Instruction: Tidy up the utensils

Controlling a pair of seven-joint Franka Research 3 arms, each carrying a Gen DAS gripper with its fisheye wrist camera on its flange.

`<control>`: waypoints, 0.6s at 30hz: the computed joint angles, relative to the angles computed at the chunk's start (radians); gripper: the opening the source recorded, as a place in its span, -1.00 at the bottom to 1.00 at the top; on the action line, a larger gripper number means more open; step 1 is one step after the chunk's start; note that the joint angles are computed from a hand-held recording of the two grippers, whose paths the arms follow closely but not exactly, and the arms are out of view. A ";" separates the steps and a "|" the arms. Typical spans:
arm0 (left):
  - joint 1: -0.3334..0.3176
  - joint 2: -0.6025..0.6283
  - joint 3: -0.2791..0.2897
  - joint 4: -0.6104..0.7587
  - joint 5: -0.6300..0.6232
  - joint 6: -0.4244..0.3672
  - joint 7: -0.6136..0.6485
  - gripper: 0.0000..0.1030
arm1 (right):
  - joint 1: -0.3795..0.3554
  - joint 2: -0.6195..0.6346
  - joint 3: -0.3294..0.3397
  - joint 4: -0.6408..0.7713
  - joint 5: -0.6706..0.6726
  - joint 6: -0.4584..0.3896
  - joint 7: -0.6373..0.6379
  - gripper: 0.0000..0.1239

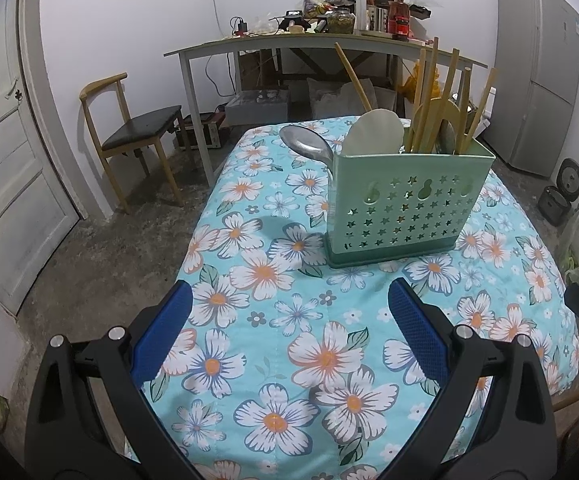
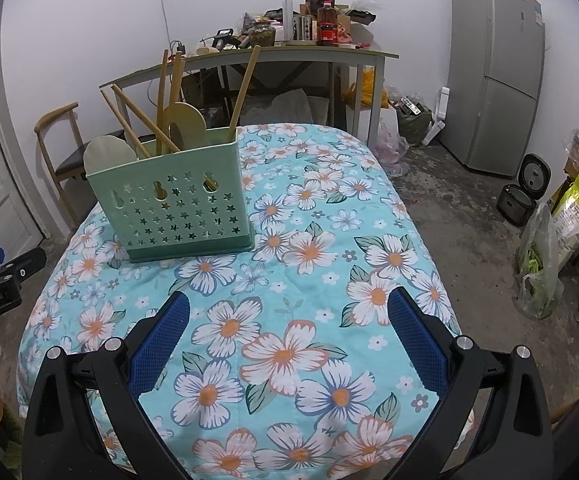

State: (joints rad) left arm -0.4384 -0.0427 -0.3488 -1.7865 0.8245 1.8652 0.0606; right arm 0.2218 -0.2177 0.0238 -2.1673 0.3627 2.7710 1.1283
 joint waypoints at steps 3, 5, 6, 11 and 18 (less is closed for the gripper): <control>0.000 -0.002 0.000 -0.002 -0.004 0.004 0.000 0.84 | 0.001 0.001 0.000 0.001 -0.001 0.002 -0.002 0.56; 0.000 -0.002 0.000 0.000 -0.005 0.004 0.002 0.84 | 0.003 0.001 0.000 0.001 0.001 0.003 -0.004 0.56; 0.000 -0.001 0.000 0.001 -0.004 0.002 0.002 0.84 | 0.003 0.002 0.001 0.001 0.001 0.003 -0.004 0.56; 0.000 0.000 0.000 0.003 -0.002 -0.001 0.003 0.84 | 0.004 0.001 0.001 0.001 0.002 0.002 -0.004 0.56; 0.000 0.000 0.001 0.003 -0.007 0.002 0.010 0.84 | 0.005 0.003 0.003 0.004 0.001 -0.001 -0.002 0.56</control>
